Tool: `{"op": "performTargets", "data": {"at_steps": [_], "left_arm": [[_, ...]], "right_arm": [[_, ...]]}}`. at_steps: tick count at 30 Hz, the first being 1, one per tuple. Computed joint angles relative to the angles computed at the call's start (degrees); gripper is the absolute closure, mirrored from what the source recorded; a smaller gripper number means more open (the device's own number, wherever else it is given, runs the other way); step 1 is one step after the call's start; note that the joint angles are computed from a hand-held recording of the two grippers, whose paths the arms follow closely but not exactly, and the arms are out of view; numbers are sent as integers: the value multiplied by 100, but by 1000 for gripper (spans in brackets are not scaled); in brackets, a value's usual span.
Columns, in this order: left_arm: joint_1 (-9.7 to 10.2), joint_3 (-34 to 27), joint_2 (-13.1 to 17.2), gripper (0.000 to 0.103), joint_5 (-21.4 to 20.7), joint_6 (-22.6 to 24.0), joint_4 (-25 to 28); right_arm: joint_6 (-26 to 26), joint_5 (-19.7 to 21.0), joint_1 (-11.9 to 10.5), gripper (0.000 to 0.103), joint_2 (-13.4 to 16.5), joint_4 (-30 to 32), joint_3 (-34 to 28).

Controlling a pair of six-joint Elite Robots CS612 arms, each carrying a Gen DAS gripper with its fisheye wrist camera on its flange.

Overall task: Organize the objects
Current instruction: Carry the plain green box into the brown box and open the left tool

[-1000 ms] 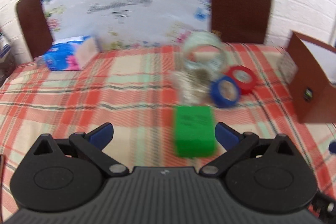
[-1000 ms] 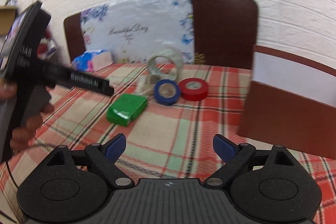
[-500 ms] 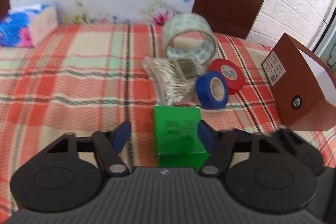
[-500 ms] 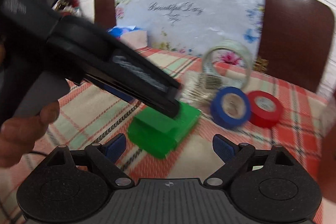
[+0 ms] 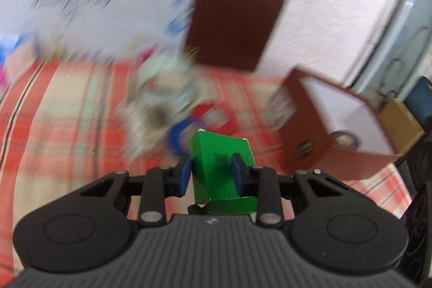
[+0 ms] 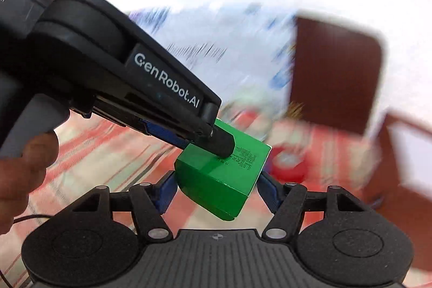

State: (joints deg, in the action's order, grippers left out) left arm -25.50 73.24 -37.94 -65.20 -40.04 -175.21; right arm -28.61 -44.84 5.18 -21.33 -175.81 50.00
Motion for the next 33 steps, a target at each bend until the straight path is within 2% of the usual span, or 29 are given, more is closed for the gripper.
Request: {"op": "performTargets", "data": {"at_steps": [4, 7, 10, 13, 14, 15, 17, 18, 20, 22, 28, 30, 33], "left_arm": [[-104, -798, 299, 69, -48, 837, -136], [-147, -1650, 717, 69, -284, 1287, 113], [-157, -2589, 1186, 69, -557, 1464, 662], [-160, -3605, 1697, 66, -669, 1598, 1282], [-163, -3981, 1887, 64, -642, 1657, 1530], [-172, -4405, 2095, 57, -522, 1695, 1897], [-196, -5231, 2486, 54, -170, 1694, 2714], [-204, -5384, 2555, 54, -61, 1681, 2918], [-217, -5256, 2483, 54, 31, 1636, 2936], [-256, -4879, 2278, 52, 187, 1660, 2791], [-472, -3456, 1489, 44, 996, 1553, 2448], [-538, -3032, 1247, 44, 1171, 1363, 2510], [-611, -2444, 928, 44, 1233, 1009, 2541]], "right_arm": [[736, -344, -158, 38, 165, -974, -324], [960, -696, -272, 38, 329, -1083, -649], [1051, -969, -365, 38, 501, -796, -1005], [1144, -1208, -409, 37, 798, -542, -1551], [1136, -1255, -412, 33, 935, -418, -1802], [1070, -1327, -407, 29, 1057, -251, -2032], [1279, -1402, -418, 21, 1251, -172, -2372], [1412, -1390, -432, 22, 1252, -154, -2381], [1629, -1335, -466, 22, 1198, -352, -2239], [1871, -1244, -508, 22, 1057, -662, -1917], [2686, -1031, -636, 21, 378, -1671, -441], [2697, -896, -696, 21, 168, -1840, 0], [2595, -782, -682, 21, 49, -1839, 185]]}}
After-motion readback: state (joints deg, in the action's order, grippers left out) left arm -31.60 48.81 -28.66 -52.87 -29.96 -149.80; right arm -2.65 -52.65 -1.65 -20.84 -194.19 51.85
